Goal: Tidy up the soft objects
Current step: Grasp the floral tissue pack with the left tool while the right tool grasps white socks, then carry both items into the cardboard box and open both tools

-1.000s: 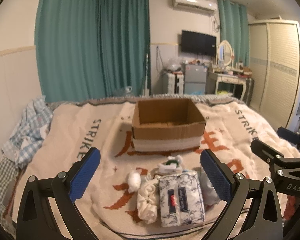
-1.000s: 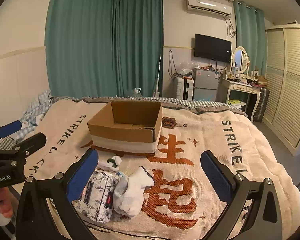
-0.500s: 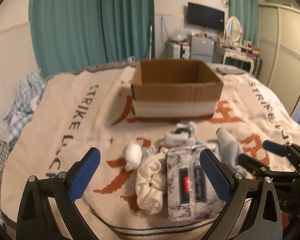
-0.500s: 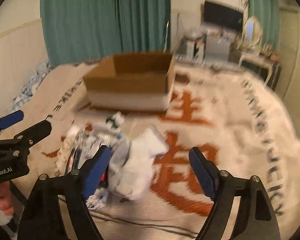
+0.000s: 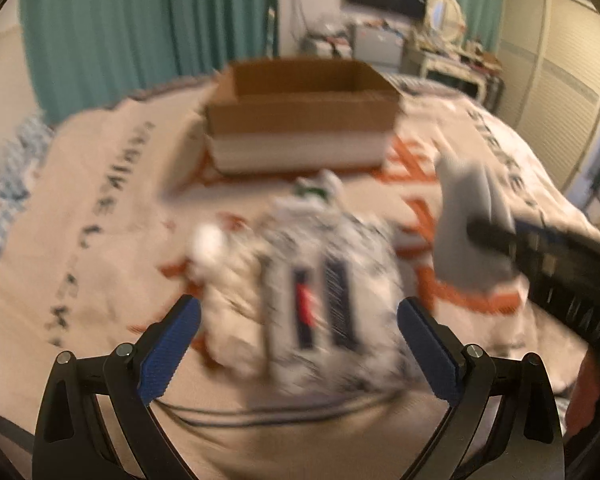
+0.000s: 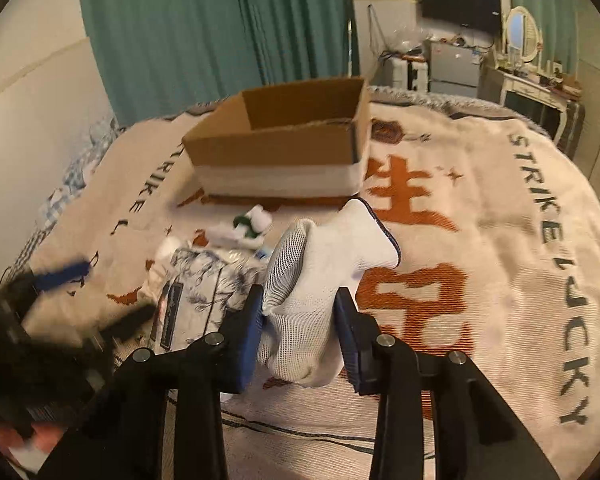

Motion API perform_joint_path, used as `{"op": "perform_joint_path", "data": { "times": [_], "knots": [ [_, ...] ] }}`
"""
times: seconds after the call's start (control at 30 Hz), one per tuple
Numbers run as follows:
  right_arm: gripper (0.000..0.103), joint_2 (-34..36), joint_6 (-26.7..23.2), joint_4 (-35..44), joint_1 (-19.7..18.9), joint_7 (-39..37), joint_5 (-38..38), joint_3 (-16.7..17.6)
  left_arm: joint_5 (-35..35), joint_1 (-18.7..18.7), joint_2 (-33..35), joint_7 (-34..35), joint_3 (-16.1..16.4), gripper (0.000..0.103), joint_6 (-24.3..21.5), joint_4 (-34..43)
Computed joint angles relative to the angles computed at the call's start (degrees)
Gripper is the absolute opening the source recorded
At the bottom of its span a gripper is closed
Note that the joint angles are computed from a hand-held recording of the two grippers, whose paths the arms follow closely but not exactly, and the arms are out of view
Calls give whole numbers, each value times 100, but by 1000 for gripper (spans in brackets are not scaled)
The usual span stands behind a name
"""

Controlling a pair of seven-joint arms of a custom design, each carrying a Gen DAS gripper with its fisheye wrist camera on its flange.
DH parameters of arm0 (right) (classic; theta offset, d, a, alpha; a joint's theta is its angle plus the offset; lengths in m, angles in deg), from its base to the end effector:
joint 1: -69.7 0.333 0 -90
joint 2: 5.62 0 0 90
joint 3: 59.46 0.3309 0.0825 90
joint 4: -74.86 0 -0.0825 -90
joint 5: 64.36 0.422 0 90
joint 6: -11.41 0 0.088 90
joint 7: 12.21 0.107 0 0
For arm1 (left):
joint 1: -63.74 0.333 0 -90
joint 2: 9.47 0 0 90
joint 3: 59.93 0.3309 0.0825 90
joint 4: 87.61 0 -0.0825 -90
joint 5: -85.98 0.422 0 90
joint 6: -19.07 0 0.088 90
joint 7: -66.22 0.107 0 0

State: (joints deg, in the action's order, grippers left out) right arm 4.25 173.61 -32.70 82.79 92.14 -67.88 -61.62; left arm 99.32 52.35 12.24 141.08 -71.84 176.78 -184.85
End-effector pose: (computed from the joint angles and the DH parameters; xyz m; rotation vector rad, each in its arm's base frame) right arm 0.6750 0.1351 0.5097 -1.7222 1.7320 -0.5889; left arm 0.6860 -0.2840 0.4544 -1.5891 2.1211 -0.7977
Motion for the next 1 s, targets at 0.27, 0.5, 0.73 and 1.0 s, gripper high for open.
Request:
{"op": "perform_joint_path", "data": {
  "times": [0.27, 0.5, 0.73, 1.0],
  "knots": [
    [35, -38, 6, -1, -29, 97, -66, -31, -96, -207, 488, 99, 16, 93, -769, 590],
    [35, 60, 65, 46, -28, -24, -4, -25, 64, -191, 612, 29, 38, 75, -827, 679],
    [35, -92, 129, -77, 71, 238, -331, -124, -315, 125, 132, 522, -221, 65, -325, 118],
    [35, -594, 318, -354, -14, 320, -565, 43, -1082, 385, -392, 1199, -405, 65, -87, -28]
  ]
}}
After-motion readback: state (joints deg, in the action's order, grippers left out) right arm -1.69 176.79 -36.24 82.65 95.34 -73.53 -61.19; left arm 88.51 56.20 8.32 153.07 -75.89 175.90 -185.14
